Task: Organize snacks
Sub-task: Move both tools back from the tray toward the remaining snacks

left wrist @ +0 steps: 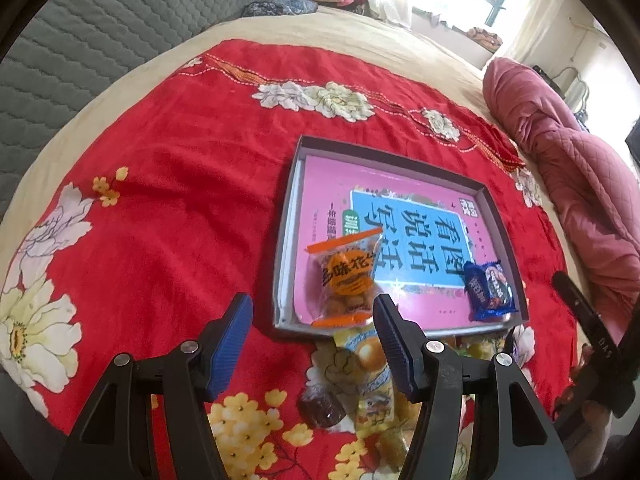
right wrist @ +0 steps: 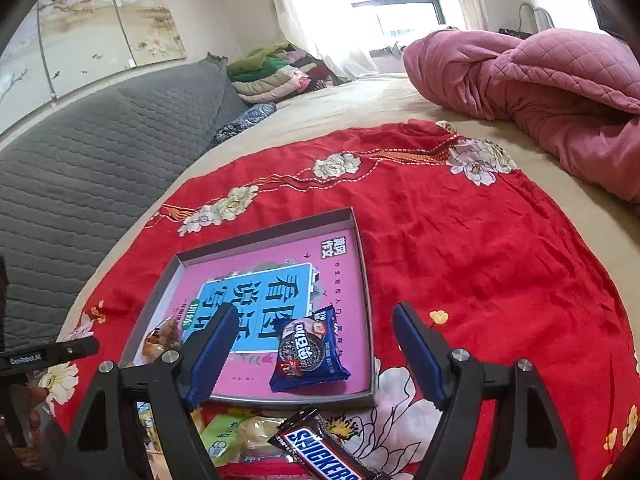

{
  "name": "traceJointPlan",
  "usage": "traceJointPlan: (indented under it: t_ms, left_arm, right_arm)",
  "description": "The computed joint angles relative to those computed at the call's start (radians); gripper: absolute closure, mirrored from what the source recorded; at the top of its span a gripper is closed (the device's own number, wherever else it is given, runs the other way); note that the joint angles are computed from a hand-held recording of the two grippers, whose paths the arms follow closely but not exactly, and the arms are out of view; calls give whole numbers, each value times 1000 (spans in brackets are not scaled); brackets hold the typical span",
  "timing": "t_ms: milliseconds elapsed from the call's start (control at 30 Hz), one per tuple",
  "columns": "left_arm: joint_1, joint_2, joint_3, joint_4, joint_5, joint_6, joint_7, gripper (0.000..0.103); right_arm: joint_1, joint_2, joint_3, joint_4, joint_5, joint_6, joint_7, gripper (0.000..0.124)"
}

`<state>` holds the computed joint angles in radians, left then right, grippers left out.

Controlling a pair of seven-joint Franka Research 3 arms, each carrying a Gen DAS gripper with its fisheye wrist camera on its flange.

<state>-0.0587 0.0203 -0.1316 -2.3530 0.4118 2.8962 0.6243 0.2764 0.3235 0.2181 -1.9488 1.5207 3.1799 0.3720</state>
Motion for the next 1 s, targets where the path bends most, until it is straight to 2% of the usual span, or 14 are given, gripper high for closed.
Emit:
traceJointPlan:
  t_ms: [167,467,800,867,1000]
  left_arm:
    - [-3,-14,-5,-26,-35,-2,30,38]
    - [-11,-26,-11,-54,-107,7,107,38]
    - [-30,-38,-19,-94,-250,16,243,38]
    - [-40,-32,-21,-96,-332,10,325,38]
    - [-45,-24,-25,-98,-393,5,379,38]
  right_arm:
    - [4,-35,-14,-27,78,-28,-59,45]
    - [58,-88,-79,-81,158,-42,-97,45]
    - [73,-126,-77,-158,55,-31,-6,45]
    - [71,-133,-71,-175,25,-24,20,45]
    - [65,-149,-56,-210,-27,-10,66,45]
